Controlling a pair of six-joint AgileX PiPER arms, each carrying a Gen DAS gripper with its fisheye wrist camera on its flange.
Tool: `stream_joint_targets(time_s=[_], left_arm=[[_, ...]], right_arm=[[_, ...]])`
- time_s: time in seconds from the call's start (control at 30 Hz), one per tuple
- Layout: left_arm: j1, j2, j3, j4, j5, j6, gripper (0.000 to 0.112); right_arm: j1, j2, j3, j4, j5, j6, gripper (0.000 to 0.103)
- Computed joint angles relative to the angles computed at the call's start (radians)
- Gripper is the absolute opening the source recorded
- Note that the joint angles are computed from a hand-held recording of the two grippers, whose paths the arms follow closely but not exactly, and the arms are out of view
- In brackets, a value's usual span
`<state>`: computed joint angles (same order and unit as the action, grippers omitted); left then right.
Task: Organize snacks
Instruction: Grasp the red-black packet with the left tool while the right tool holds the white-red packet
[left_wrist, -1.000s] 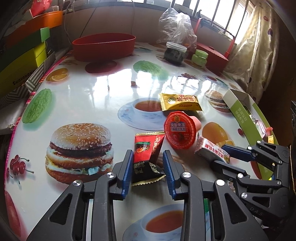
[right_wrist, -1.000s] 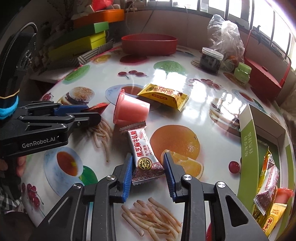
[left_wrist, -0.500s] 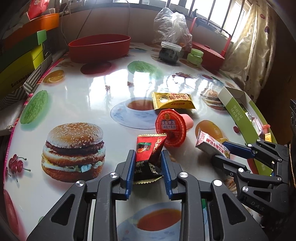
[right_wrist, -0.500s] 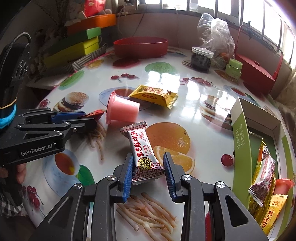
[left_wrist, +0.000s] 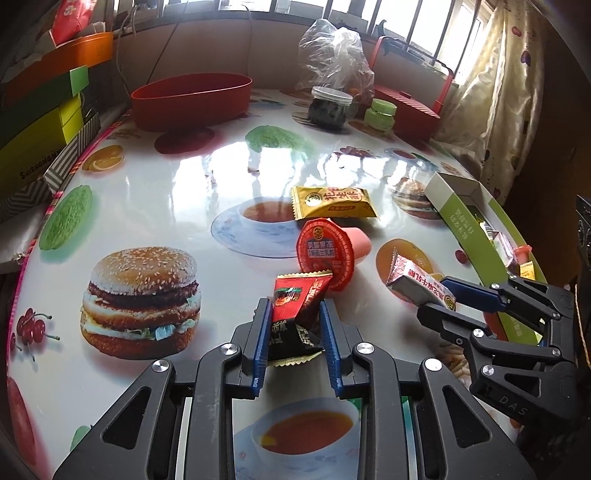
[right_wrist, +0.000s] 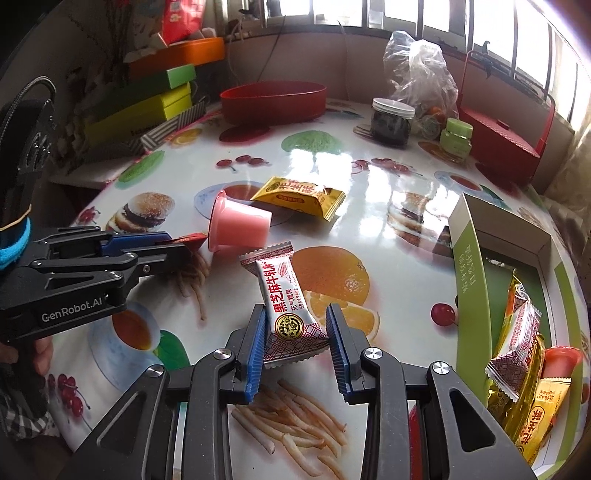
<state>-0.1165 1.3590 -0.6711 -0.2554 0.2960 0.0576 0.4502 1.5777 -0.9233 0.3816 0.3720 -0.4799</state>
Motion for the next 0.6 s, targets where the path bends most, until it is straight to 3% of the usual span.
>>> stream_joint_targets(time_s=[0.27,0.6], left_arm=[[-0.002,-0.008,0.006,-0.012,0.003,0.011,0.027],[-0.041,-0.056,-0.008,0.077,0.023,-0.085,0.027]], right_arm=[[-0.009,-0.018,0.016,0.021,-0.008,-0.013,0.031],[-0.029,-0.057,0.032,0.057,-0.011,-0.042,0.031]])
